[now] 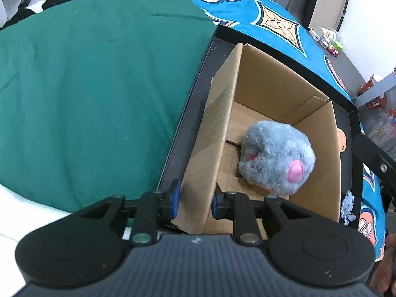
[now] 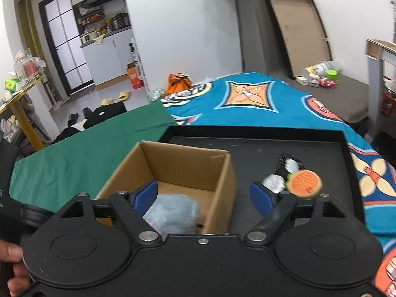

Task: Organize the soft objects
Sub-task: 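Open the right gripper to drop the mouse into the box, then grasp the blue denim plush with the right gripper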

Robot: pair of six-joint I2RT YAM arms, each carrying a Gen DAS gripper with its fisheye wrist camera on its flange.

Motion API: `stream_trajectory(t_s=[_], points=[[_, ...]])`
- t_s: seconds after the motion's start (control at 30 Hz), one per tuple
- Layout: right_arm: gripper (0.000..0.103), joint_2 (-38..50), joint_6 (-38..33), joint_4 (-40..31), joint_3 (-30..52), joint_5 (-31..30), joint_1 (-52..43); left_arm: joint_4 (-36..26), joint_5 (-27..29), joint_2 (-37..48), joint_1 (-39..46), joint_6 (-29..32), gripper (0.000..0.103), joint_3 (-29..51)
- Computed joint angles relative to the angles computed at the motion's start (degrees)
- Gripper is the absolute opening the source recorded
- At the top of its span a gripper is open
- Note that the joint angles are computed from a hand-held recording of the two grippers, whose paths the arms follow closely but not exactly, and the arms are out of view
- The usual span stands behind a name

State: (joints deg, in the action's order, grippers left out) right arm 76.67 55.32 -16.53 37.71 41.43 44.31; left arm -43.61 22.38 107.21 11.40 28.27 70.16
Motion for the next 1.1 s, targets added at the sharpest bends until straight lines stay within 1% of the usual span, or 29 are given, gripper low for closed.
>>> stream_trajectory(t_s=[0.07,0.13,0.2,0.27,0.33,0.43,0.5,0.6,0.67,0.83,0.97,1.1], points=[[0.081,-1.8,2.1,-2.2,-1.2,0.7,0.6,0.1,-0.4,-0.5,-0.4,0.3,0.024,-0.4],[0.081,-3.3,4.5,-4.7,-2.3,1.0,0.8,0.6,-1.1,-1.2,-0.9,0.2,0.028,-1.0],[0.081,-4.8,7.2,-7.0,-3.5,1.0,0.8,1.1,-1.4,-2.1,-1.3,0.2,0.037,-1.7],[0.081,-6.3,10.3,-9.1,-4.8,1.0,1.2,2.2,-2.1,-3.2,-1.7,0.2,0.043,-2.8],[0.081,-8.0,13.1,-10.8,-6.3,0.9,1.5,3.0,-2.7,-4.3,-2.1,0.5,0.045,-3.8],[0.081,-9.1,17.1,-13.7,-7.8,1.3,2.2,4.0,-2.9,-5.7,-2.4,1.1,0.052,-5.0],[0.081,-9.8,19.8,-14.8,-9.1,1.6,2.7,4.9,-2.0,-7.0,-2.2,1.5,0.059,-6.1],[0.080,-10.6,23.7,-15.7,-11.1,2.2,3.0,6.8,-2.3,-9.5,-2.5,1.7,0.066,-8.3],[0.080,-10.7,25.8,-15.6,-12.3,2.4,3.1,7.9,-3.0,-11.0,-3.2,2.1,0.070,-9.5],[0.080,-10.0,29.7,-16.0,-14.6,3.5,3.6,10.6,-6.9,-14.4,-6.1,2.9,0.075,-12.8],[0.079,-9.4,31.5,-15.4,-16.4,3.5,3.4,12.4,-9.9,-16.2,-7.8,3.3,0.080,-14.7],[0.072,-9.5,30.9,-12.1,-19.0,2.2,1.1,13.3,-11.9,-17.3,-9.2,3.2,0.083,-15.9]])
